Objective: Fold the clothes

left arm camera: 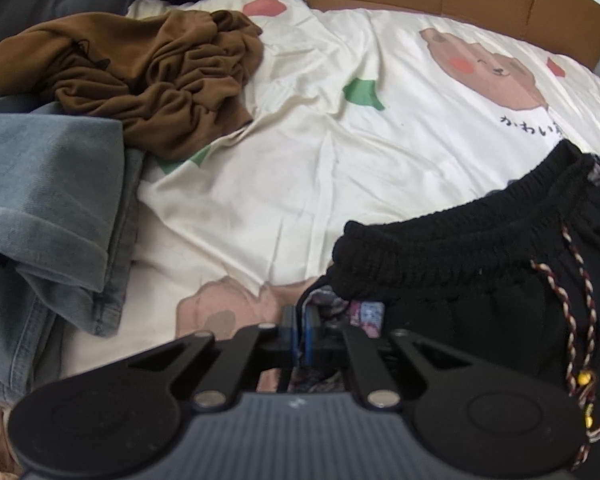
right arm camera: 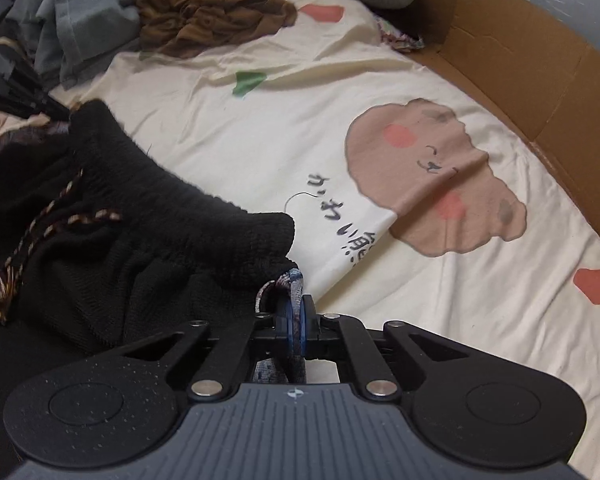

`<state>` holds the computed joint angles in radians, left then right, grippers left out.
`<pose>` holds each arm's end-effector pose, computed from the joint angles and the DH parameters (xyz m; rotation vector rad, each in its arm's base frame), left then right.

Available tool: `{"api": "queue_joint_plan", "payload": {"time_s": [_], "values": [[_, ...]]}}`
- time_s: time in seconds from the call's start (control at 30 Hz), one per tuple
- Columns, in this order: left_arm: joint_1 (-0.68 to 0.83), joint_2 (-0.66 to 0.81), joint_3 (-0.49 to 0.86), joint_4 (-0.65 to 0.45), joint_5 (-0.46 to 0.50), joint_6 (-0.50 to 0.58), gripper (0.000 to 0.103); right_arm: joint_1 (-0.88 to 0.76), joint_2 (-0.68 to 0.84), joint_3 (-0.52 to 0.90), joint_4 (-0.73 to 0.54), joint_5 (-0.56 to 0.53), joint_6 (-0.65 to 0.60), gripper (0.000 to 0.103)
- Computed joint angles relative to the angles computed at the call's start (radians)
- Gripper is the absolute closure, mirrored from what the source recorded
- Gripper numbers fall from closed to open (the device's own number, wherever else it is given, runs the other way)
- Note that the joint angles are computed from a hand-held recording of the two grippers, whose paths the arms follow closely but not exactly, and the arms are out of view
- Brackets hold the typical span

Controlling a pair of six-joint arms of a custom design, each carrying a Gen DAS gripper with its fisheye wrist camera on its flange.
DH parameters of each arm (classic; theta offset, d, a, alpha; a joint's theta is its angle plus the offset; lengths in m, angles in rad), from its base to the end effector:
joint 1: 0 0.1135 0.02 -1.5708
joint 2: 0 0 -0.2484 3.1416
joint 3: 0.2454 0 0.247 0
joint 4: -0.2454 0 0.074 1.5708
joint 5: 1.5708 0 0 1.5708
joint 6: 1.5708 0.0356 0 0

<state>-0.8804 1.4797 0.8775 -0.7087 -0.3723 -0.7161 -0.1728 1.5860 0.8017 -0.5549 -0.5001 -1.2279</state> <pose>0.1733 -0.1894 0.1710 0.1550 2.6910 0.1020 0.2590 -0.0279 0.1327 -1.3907 2.2318 0.3162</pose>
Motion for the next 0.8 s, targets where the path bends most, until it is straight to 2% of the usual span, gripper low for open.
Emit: {"api": "queue_joint_plan", "payload": {"time_s": [0.07,0.2,0.3,0.43,0.53,0.8], "values": [[0.004,0.000,-0.006,0.001,-0.002,-0.006,0.099,-0.009,0.017,0.025,-0.044,-0.012,-0.016,0.099],[0.013,-0.020,-0.024,0.009,0.009,-0.002,0.099,-0.056,0.067,0.116,-0.155,-0.060,-0.017,0.078],[0.018,-0.024,-0.024,0.009,0.014,0.006,0.099,-0.097,0.116,0.194,-0.204,-0.103,0.004,0.078],[0.024,-0.020,-0.023,0.015,0.022,0.002,0.099,-0.092,0.163,0.238,-0.205,-0.096,0.064,0.078],[0.026,-0.020,-0.023,0.016,0.026,0.004,0.099,-0.074,0.173,0.227,-0.206,-0.106,0.074,0.078],[0.038,-0.029,-0.026,0.017,0.044,0.019,0.099,-0.026,0.157,0.129,-0.114,-0.066,0.045,0.079]]}}
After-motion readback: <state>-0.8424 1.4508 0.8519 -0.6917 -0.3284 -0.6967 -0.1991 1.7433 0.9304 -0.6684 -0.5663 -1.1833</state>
